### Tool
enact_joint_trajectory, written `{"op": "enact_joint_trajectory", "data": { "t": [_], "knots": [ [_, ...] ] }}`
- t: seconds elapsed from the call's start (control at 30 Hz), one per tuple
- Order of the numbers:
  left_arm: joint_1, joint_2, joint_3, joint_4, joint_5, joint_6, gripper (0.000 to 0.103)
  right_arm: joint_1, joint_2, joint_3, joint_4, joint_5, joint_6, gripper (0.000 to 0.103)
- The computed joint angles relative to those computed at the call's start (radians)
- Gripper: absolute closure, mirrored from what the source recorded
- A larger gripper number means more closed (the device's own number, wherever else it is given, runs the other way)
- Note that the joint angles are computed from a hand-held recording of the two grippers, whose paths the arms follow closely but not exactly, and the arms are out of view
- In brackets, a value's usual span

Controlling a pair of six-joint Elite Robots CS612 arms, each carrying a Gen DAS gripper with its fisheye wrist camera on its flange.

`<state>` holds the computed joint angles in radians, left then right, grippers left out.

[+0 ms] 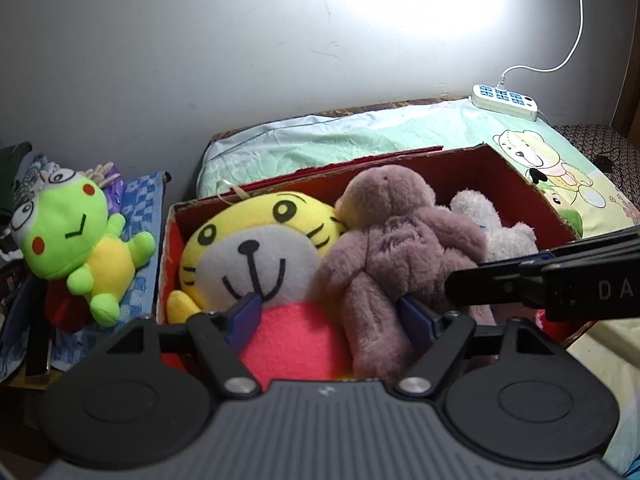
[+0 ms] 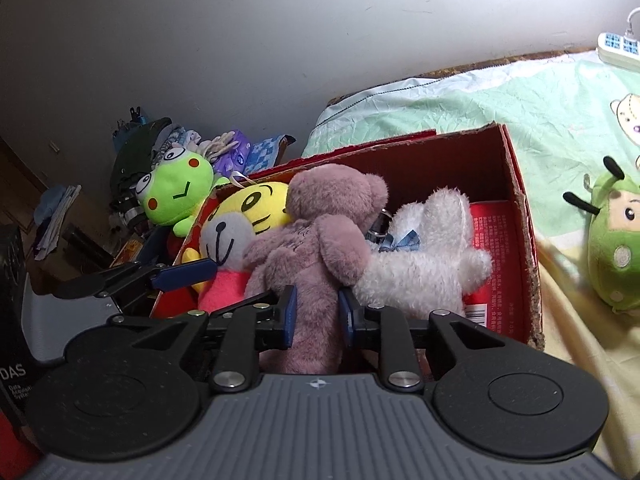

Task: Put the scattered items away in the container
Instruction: 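Lower the mauve teddy bear into the box beside the tiger plush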

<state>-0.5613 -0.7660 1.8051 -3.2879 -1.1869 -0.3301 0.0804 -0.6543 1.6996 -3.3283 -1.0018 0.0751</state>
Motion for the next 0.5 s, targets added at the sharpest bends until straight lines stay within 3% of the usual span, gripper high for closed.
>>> {"op": "enact_joint_trajectory", "data": {
  "t": [0.5],
  "knots": [
    [-0.01,-0.021,-0.022,0.146,0.035,-0.124,0.022,-0.003,-0.007,0.014,-0.045,-0.041,0.008,0.084]
  ]
}}
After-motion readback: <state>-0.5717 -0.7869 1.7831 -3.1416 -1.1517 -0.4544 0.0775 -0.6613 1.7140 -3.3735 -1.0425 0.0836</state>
